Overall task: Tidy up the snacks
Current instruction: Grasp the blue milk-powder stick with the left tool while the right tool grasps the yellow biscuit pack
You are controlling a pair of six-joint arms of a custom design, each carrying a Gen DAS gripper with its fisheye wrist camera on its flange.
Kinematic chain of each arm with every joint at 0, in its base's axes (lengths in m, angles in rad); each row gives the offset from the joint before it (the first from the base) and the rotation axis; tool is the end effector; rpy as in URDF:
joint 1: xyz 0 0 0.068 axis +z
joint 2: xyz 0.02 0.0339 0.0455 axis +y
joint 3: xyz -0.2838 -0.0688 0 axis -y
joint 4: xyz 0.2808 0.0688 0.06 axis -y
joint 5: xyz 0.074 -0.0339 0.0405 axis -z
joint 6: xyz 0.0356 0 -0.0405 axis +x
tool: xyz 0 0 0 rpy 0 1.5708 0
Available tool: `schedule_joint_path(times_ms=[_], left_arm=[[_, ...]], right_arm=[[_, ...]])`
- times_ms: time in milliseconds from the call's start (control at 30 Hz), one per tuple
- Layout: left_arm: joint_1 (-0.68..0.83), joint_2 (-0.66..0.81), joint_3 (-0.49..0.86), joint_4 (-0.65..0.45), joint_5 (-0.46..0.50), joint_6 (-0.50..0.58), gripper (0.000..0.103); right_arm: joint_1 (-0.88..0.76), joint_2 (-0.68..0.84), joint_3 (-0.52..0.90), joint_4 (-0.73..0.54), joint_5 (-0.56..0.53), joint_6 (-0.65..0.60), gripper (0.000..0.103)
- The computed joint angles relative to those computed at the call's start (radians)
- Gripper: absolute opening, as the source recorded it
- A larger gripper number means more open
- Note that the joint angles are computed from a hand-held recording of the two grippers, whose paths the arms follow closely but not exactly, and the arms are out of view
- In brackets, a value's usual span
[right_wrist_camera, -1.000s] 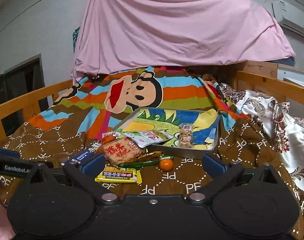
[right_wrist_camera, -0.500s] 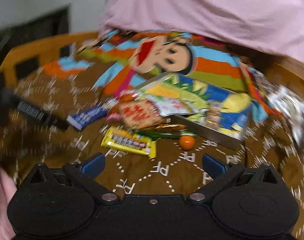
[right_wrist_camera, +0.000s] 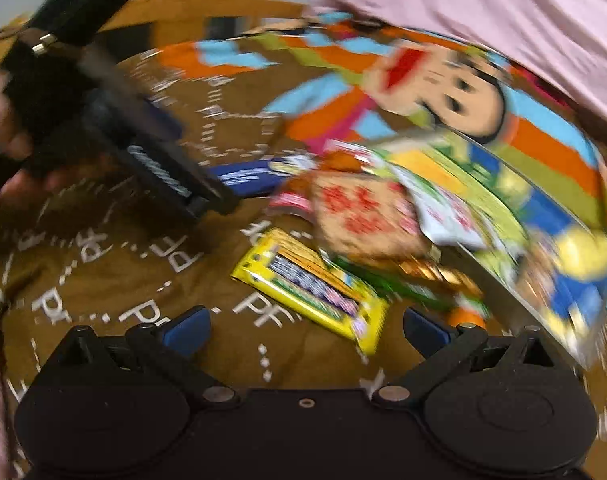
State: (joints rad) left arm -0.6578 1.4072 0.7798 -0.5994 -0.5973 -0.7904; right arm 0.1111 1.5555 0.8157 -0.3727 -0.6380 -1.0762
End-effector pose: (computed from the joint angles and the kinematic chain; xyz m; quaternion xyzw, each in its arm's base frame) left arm 0.2269 -0.1500 0.1799 -0.1126 0.9362 0.1088 0.3146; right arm 0.3046 0.0553 0.1603 -0.5763 0.7267 0.1705 0.3328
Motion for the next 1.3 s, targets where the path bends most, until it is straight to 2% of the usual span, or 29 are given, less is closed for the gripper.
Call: schedule_joint_path(times_ms=[167, 400, 533, 700, 800, 833, 900, 967, 1133, 1200, 1233, 1300], left_arm=[[0.019, 0.064, 0.012, 0.04, -0.038, 0.128, 0.102], [0.113, 0.054, -0.03, 0.181, 0.09, 0.235, 0.102], [0.16, 0.063, -0.04, 0.229, 0.139, 0.245, 0.102], [0.204, 0.074, -0.058, 0.265, 0.194, 0.232, 0.102], [0.199, 0.064, -0.073, 0.276, 0.194, 0.238, 0.092], [0.191, 0.062, -0.074, 0.273, 0.18, 0.243, 0.083], [0.177, 0.057, -0.076, 0.27, 0.166, 0.254, 0.075], [0.168, 0.05, -0.08, 0.272, 0.166, 0.254, 0.065], [0.144, 0.032, -0.078, 0.24, 0.147, 0.226, 0.051], [0.138, 0.013, -0.082, 0.222, 0.148, 0.197, 0.049], [0.135, 0.0, -0.082, 0.206, 0.154, 0.172, 0.044], [0.124, -0.026, -0.082, 0.168, 0.168, 0.122, 0.042]], right_arm=[[0.041, 0.175, 0.177, -0.144, 0.026, -0.098, 0.102], [0.054, 0.367, 0.384, -0.286, -0.01, -0.167, 0.102], [0.064, 0.478, 0.509, -0.391, -0.044, -0.154, 0.103], [0.062, 0.494, 0.53, -0.423, -0.039, -0.16, 0.102], [0.059, 0.476, 0.517, -0.423, -0.025, -0.149, 0.094], [0.058, 0.467, 0.511, -0.423, -0.021, -0.143, 0.092], [0.051, 0.446, 0.489, -0.42, -0.021, -0.13, 0.08], [0.045, 0.406, 0.44, -0.392, -0.015, -0.1, 0.074], [0.021, 0.305, 0.331, -0.355, 0.003, -0.006, 0.059], [0.014, 0.271, 0.302, -0.364, 0.012, -0.001, 0.053], [0.01, 0.252, 0.286, -0.374, 0.014, -0.005, 0.052], [0.004, 0.213, 0.248, -0.368, 0.016, -0.011, 0.054]])
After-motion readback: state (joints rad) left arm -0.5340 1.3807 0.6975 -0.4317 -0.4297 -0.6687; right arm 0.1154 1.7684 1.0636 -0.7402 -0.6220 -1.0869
